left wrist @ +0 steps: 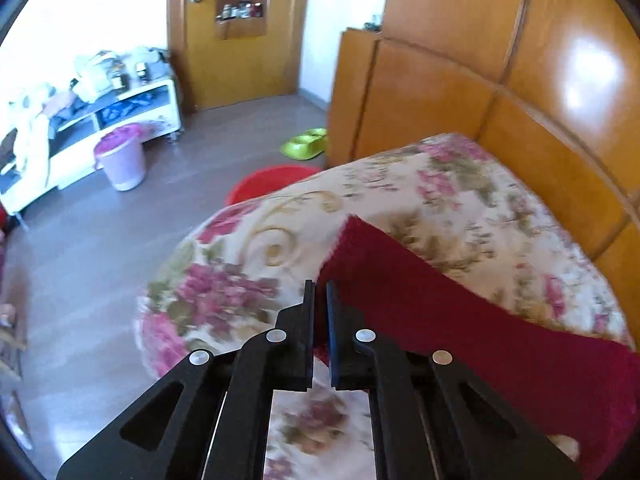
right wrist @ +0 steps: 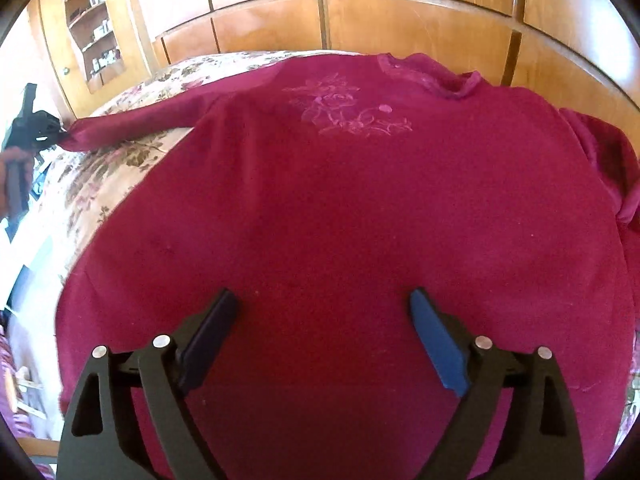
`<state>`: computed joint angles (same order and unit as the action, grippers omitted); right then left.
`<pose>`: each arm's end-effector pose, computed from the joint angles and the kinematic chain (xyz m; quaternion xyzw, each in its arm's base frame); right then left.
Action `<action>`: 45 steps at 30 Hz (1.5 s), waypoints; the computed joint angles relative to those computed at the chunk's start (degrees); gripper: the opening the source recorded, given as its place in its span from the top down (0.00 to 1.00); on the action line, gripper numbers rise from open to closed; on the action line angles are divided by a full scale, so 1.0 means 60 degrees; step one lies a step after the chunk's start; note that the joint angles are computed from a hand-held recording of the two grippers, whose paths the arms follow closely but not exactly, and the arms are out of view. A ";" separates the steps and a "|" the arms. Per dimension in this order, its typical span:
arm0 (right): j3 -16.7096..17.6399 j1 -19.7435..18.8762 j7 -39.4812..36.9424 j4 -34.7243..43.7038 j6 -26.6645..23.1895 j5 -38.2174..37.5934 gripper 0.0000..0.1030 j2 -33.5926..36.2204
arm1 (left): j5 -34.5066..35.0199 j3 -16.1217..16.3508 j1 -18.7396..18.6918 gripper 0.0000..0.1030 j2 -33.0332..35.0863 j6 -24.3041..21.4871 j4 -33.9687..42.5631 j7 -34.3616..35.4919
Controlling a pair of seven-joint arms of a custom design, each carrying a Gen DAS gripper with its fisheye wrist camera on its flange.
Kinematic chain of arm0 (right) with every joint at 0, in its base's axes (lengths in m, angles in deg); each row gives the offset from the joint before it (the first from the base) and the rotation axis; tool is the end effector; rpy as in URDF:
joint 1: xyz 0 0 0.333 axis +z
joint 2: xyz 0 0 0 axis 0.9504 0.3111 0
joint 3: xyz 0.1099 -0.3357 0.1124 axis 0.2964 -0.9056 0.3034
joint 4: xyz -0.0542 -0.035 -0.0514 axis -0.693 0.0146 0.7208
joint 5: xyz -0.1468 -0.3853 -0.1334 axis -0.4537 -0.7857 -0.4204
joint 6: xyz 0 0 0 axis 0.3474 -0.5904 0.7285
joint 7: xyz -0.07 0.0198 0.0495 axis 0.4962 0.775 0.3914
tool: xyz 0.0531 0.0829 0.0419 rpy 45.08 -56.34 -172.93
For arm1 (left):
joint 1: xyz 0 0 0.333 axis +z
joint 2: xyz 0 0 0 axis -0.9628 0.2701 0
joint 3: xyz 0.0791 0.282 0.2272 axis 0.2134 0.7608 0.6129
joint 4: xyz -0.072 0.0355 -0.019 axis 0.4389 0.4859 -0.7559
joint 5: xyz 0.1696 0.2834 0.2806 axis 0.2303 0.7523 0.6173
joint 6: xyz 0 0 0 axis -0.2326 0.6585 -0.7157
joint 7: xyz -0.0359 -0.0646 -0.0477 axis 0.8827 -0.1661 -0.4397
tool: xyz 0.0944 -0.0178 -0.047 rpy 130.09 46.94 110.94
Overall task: Fold small clothes
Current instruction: 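Release the sweater with both tools, laying it flat front-up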
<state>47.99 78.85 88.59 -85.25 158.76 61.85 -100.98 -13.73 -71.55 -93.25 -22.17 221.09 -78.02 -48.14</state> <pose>0.4353 0.0513 0.5216 -0.6076 0.7298 -0.2074 0.2352 0.7816 -0.2527 0.5307 -0.7452 0.5650 -0.2494 0.2515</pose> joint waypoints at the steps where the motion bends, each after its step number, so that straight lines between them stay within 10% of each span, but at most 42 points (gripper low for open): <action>1: -0.0028 0.0008 -0.0026 -0.0018 0.0047 0.0014 0.12 0.0002 | 0.0265 0.0142 -0.0167 0.96 0.0136 -0.0476 0.0201 0.0044; 5: -0.0074 0.0018 -0.0081 -0.0076 0.0118 0.0069 0.12 -0.0067 | 0.0143 -0.0013 -0.0256 0.94 0.0412 -0.1503 0.0654 0.0260; 9: -0.0346 0.0280 -0.0425 0.0044 -0.0123 0.0416 0.12 -0.0097 | 0.0372 -0.0080 -0.0372 0.33 -0.0642 -0.0115 -0.0820 -0.0584; 13: -0.0793 0.0260 -0.0611 0.0064 -0.0386 0.1173 0.22 -0.0580 | 0.0486 -0.0562 -0.0376 0.33 -0.1556 0.1476 -0.2196 -0.0604; 24: -0.0615 -0.4011 0.1488 -0.0176 -0.2221 -0.1615 0.40 -0.2020 | -0.2666 -0.2888 -0.0760 0.33 -0.2416 0.3803 -0.4333 0.3869; 28: -0.1350 -0.3698 0.0445 -0.0058 -0.2564 -0.1720 0.39 -0.1401 | -0.3011 -0.3027 -0.1392 0.33 -0.2052 0.3457 -0.4008 0.4979; 32: -0.1068 -0.3820 -0.0232 0.0257 -0.2782 -0.2360 0.94 -0.1441 | -0.2865 -0.2568 -0.2177 0.33 -0.1868 0.3028 -0.3740 0.5212; 45: -0.1495 -0.6747 0.1680 0.2577 -0.2675 -0.5315 0.95 0.0108 | -0.2034 -0.1926 -0.2822 0.33 -0.1317 0.2170 -0.2975 0.4694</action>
<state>39.02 38.37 98.68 -69.79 142.71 29.97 -100.33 -25.93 -83.11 -110.19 -30.08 234.11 -95.87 -19.98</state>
